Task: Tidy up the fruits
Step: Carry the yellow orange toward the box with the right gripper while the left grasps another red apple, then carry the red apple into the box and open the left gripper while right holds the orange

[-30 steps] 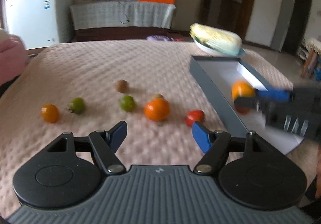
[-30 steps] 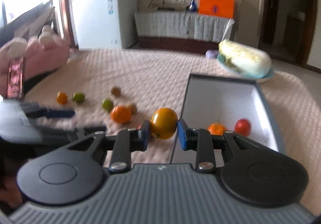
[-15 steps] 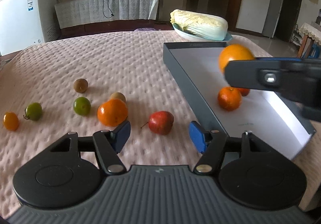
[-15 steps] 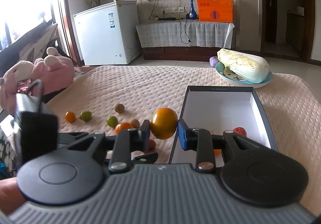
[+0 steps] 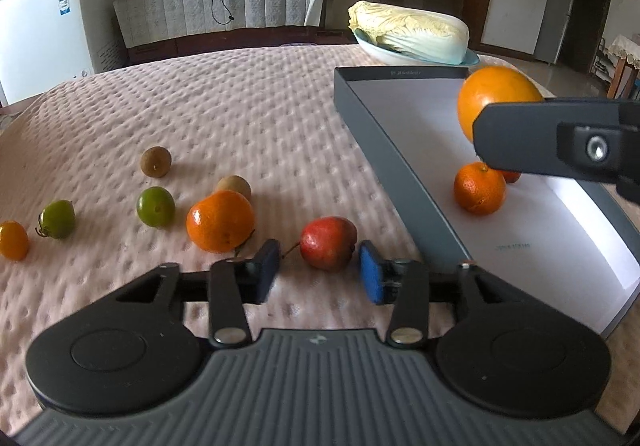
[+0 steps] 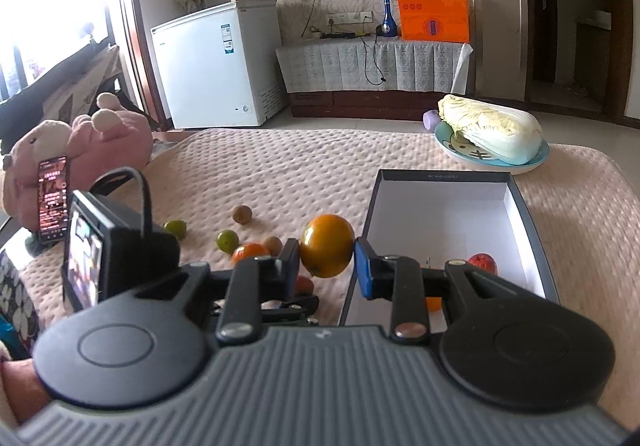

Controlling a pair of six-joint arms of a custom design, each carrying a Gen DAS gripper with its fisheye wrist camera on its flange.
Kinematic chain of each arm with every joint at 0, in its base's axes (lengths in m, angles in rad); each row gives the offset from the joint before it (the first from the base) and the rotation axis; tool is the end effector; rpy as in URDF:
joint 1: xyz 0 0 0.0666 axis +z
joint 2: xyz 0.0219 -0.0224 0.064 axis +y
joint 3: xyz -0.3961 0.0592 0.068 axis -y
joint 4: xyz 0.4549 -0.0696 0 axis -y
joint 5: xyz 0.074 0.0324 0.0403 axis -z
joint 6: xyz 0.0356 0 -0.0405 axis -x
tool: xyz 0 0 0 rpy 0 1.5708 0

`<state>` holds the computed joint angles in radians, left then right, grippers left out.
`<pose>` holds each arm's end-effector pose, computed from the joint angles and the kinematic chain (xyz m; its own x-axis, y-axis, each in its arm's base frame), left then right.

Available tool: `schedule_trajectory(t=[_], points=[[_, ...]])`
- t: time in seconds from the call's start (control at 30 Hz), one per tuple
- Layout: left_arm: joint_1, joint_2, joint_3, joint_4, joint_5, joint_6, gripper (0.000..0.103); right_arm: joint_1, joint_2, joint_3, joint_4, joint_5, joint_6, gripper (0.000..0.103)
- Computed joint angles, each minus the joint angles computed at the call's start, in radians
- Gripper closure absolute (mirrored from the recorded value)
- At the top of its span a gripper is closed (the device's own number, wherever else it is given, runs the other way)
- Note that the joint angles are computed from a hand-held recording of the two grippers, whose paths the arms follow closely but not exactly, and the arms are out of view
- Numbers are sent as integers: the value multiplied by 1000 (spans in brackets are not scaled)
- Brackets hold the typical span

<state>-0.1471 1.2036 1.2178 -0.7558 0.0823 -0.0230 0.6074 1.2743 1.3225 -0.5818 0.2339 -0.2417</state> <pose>0.4730 -0.0734 0.4571 -0.6633 0.1214 -0.7385 0.2214 0.9744 -0.0386 0.4311 0.2891 0.4958 -0.4992 -0.0634 -0.8642 -0.2800 0.9556 0.0916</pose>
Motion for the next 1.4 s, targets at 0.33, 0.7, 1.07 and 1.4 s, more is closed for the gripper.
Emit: schedule_trajectory(t=[0.33, 0.7, 1.07, 1.4], points=[[-6, 1, -3, 18, -9, -5, 67, -4, 13, 4, -6, 2, -8, 70], [15, -48, -13, 24, 37, -14, 67, -4, 11, 1, 35, -16, -14, 70], [61, -95, -18, 22, 50, -29, 67, -2, -5, -13, 102, -8, -19, 70], [71, -111, -19, 26, 46, -25, 67, -12, -16, -22, 99, 21, -11, 70]])
